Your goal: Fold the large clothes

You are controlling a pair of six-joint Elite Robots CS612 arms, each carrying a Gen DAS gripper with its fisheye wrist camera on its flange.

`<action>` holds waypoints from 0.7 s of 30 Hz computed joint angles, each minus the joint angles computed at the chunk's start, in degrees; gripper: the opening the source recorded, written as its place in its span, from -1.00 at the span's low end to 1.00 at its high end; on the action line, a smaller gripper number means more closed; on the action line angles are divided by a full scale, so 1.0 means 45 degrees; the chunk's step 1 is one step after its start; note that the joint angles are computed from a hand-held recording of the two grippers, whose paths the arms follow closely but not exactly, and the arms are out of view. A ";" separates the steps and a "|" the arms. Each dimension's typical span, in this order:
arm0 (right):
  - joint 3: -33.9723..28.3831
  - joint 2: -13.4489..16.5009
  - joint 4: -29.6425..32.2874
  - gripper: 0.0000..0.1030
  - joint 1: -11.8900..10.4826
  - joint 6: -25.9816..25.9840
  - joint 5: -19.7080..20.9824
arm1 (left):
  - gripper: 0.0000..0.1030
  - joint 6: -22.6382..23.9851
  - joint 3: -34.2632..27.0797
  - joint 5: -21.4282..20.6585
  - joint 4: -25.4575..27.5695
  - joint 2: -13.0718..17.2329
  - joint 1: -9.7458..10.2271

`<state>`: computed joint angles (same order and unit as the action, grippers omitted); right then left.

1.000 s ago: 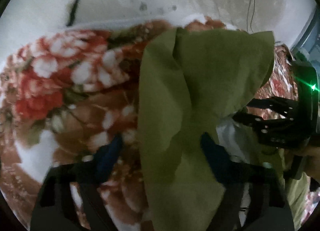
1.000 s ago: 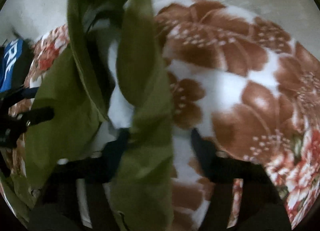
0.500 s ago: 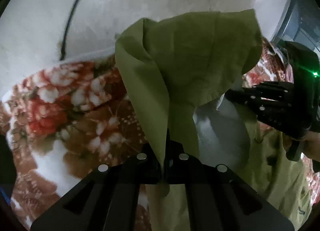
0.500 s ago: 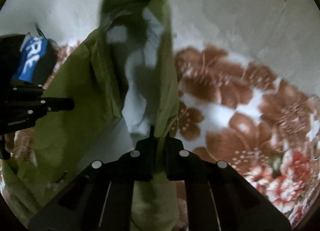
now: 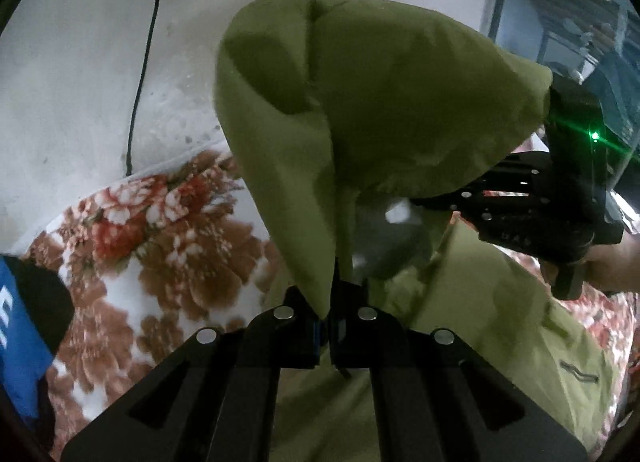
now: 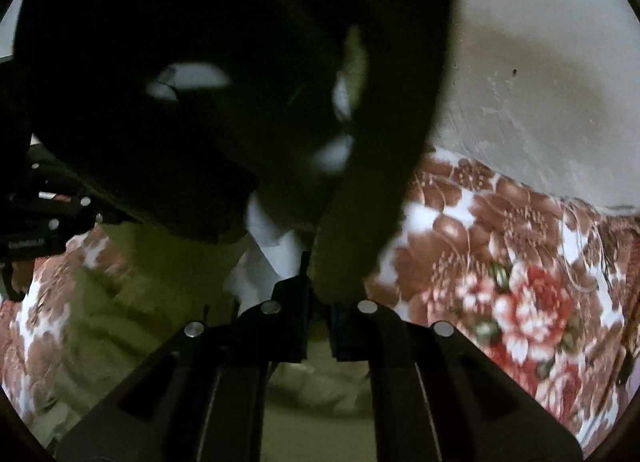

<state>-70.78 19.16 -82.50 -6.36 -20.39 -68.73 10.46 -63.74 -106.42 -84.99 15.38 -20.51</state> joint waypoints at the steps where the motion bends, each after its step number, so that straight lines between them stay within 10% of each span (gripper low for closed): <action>1: -0.0399 0.0135 0.0271 -0.86 -0.0040 0.0008 0.0053 | -0.97 0.0002 -0.0543 -0.0083 0.0422 0.0198 -0.0015; 21: -0.7727 0.3791 0.5274 -0.68 -0.0338 0.0107 -0.1284 | -0.97 0.0865 -0.7261 0.0844 0.5432 0.3885 -0.1095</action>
<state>-105.55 36.22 -58.76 -7.88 -19.90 -74.51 14.35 -96.42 -102.62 -60.55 32.86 -25.44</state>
